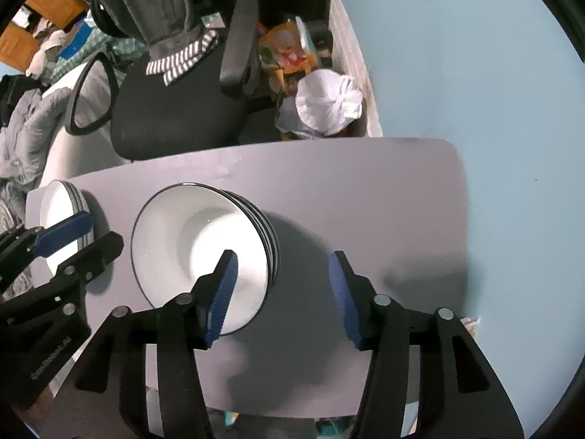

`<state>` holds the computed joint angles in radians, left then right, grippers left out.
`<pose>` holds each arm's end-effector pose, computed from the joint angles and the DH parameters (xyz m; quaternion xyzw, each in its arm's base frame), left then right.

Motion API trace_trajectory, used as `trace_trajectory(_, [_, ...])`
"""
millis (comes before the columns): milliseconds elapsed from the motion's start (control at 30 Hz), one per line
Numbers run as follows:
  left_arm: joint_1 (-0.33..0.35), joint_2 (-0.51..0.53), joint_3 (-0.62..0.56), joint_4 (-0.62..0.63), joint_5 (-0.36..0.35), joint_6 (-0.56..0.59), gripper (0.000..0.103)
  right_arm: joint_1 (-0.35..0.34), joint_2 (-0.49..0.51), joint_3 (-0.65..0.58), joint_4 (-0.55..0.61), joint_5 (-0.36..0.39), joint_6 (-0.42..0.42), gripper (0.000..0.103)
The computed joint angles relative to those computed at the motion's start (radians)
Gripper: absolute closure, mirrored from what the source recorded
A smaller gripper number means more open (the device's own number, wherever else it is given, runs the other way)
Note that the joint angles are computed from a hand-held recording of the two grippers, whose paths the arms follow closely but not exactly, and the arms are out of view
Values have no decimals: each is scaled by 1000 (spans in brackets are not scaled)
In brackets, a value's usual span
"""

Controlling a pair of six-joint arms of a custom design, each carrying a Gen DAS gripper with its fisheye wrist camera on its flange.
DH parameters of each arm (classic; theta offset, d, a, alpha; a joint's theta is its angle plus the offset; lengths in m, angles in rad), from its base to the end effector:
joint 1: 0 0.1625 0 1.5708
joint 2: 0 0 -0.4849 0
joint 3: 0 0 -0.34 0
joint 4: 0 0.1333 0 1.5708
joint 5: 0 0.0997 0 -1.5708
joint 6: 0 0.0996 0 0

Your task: Organize plates and bowls

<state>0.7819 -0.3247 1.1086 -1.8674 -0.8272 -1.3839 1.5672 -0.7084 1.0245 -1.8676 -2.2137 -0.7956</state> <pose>-0.3937 -0.6738 -0.0343 -0.1812 0.8901 -0.2073 0.3631 0.0707 -0.7898 0.2907 0.3688 -0.8741 -0.1313 0.2875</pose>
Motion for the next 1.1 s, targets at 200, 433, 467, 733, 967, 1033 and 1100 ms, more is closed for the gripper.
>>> trace_trajectory(200, [-25, -25, 24, 0, 27, -2, 53, 8, -26, 2, -15, 47, -6, 41])
trace_trajectory(433, [-45, -56, 63, -30, 34, -18, 51, 24, -56, 9, -27, 96, -21, 37])
trace_trajectory(467, [-48, -60, 68, -31, 35, -20, 49, 25, -58, 6, -24, 102, -19, 37])
trace_trajectory(733, [-49, -80, 93, -44, 34, -6, 49, 24, -66, -13, 0, 128, -19, 37])
trace_trajectory(967, [-36, -93, 114, -74, 13, 1, 49, 13, -55, -56, 37, 132, -24, 37])
trace_trajectory(1033, [-31, -94, 124, -95, 7, 7, 49, 10, -47, -76, 55, 133, -24, 37])
trace_trajectory(1100, [-29, -96, 131, -104, 1, 4, 42, 7, -39, -96, 74, 133, -25, 37])
